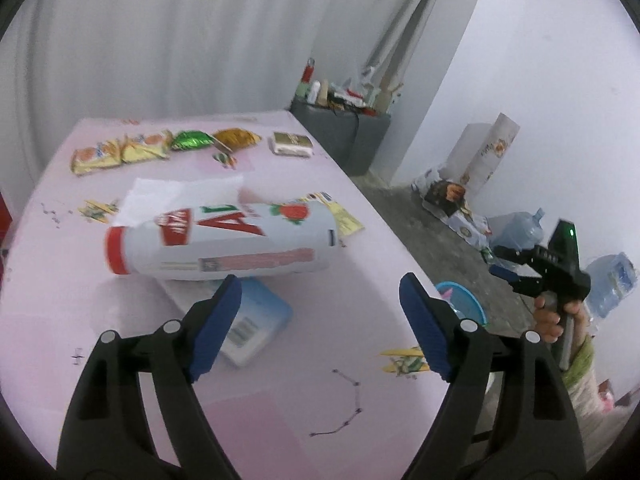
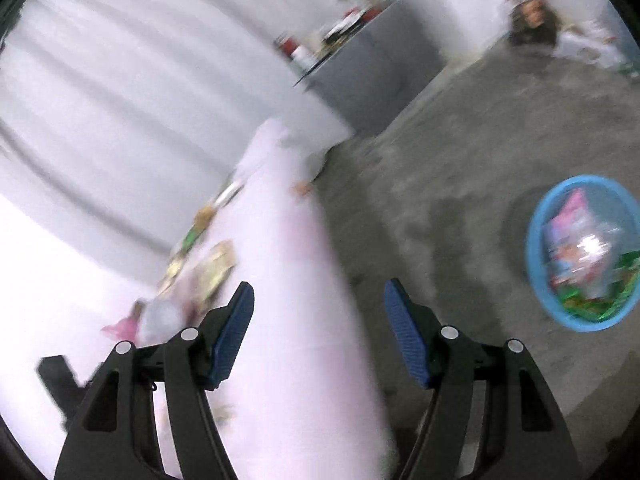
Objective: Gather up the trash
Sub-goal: 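Move both tools back over the table, then grasp the white tissue with the left gripper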
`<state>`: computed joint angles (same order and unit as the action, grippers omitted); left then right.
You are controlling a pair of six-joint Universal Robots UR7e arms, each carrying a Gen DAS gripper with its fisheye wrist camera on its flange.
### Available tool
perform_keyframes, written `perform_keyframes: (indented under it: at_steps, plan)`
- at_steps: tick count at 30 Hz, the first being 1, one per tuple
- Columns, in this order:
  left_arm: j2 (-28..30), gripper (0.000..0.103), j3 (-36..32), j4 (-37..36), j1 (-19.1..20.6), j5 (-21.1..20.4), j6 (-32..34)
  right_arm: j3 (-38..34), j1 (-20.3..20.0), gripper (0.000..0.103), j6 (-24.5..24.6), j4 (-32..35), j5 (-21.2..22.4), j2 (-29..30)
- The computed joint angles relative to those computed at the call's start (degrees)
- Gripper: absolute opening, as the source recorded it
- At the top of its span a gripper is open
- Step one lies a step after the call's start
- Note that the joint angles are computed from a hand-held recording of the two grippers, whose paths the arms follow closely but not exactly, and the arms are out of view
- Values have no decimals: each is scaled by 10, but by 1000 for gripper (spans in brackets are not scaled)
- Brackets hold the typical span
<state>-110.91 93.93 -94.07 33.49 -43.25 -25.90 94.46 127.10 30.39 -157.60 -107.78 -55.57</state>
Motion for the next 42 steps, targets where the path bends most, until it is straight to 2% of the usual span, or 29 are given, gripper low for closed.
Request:
perform_keyframes:
  at_steps: [6, 9, 12, 17, 19, 21, 23, 25, 26, 29, 32, 33, 36, 39, 42]
  plan:
    - [-33, 80, 20, 10, -23, 64, 34, -93, 16, 66, 35, 66, 48, 89]
    - [-47, 81, 24, 19, -26, 74, 35, -128, 18, 66, 49, 89, 62, 122]
    - [-57, 81, 27, 11, -14, 79, 49, -169, 24, 66, 48, 123, 48, 152]
    - [-49, 81, 2, -24, 21, 67, 70, -279, 38, 66, 14, 222, -30, 215]
    - [-23, 81, -37, -42, 55, 46, 81, -326, 44, 66, 4, 261, -70, 241]
    - [16, 81, -93, -42, 103, 1, 82, -360, 47, 66, -1, 289, -93, 260]
    - [82, 81, -184, 2, 171, -53, 68, -384, 50, 66, -6, 309, -118, 273]
    - [136, 81, -254, 37, 215, -88, 82, -406, 52, 66, -14, 329, -131, 286]
    - [161, 81, -282, 52, 229, -91, 92, -413, 54, 66, -17, 336, -138, 290]
    - [252, 83, -395, 143, 279, -150, 146, -447, 55, 66, -27, 355, -153, 314]
    - [329, 83, -489, 236, 314, -185, 145, -455, 57, 69, -29, 359, -161, 320]
    - [339, 83, -498, 246, 318, -184, 145, -460, 57, 69, -30, 361, -164, 325]
    - [370, 83, -511, 267, 325, -123, 142, -475, 57, 69, -33, 365, -170, 336]
    - [393, 83, -530, 291, 336, -99, 147, -481, 58, 69, -34, 371, -175, 340]
    - [394, 83, -515, 303, 334, -59, 157, -487, 59, 69, -38, 376, -179, 344]
